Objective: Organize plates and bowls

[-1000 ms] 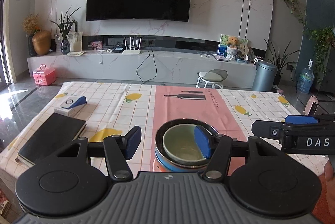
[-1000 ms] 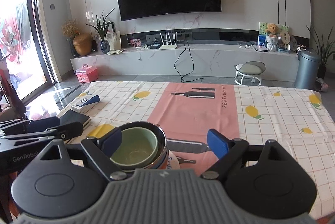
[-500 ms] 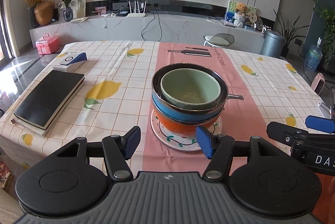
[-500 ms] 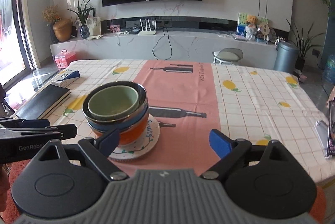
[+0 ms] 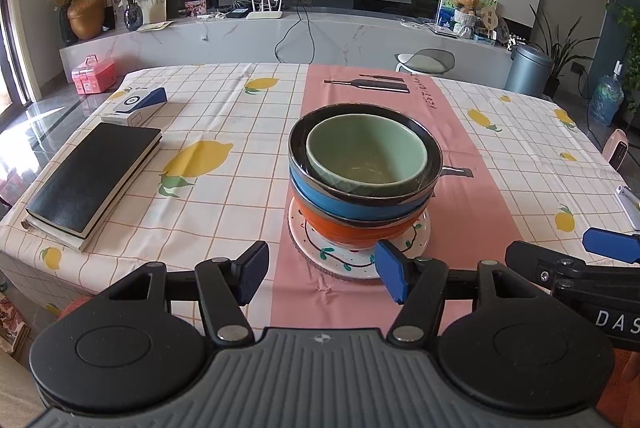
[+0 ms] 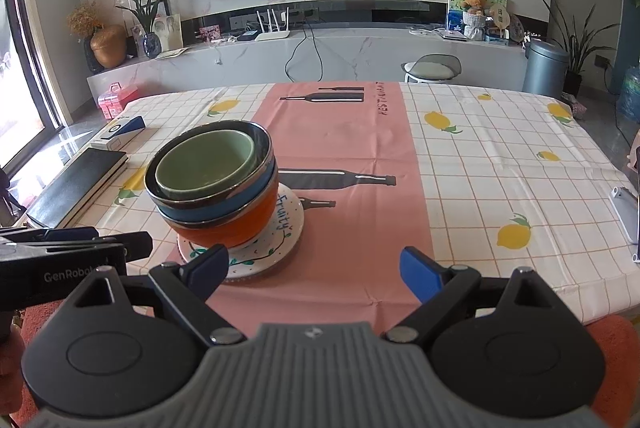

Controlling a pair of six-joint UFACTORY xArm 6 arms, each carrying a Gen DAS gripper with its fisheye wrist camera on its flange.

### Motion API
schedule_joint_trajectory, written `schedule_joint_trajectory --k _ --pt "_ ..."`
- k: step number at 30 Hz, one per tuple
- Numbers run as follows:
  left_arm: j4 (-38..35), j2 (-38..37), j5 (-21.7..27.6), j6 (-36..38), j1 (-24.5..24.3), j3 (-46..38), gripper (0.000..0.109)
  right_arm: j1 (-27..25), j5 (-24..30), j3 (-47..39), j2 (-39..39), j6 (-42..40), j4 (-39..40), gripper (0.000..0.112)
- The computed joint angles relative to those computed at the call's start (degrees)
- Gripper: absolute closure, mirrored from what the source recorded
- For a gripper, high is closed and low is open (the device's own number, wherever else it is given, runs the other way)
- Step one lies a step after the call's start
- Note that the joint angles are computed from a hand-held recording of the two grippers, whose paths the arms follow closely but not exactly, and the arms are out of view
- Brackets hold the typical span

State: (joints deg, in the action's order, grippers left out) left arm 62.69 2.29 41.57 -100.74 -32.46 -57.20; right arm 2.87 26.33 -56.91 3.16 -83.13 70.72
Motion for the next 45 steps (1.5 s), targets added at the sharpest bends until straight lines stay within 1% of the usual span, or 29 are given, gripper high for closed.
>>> schedule_joint_trajectory --k 9,29,45 --pt "0.7 -0.17 0.29 -0.27 -0.2 0.01 0.037 0.21 -0.02 0.54 -0.58 -1.38 0.62 0.021" --pt "1.07 -0.4 0.59 -0.56 -0.49 0.26 0.037 0.78 -0.76 0.91 -0.57 -0.91 -0.74 0.021" --pt "1.22 -0.22 0.75 -0.32 -0.81 -0.06 0.037 0.85 -1.04 1.03 -0.64 -1.5 -0.27 0.021"
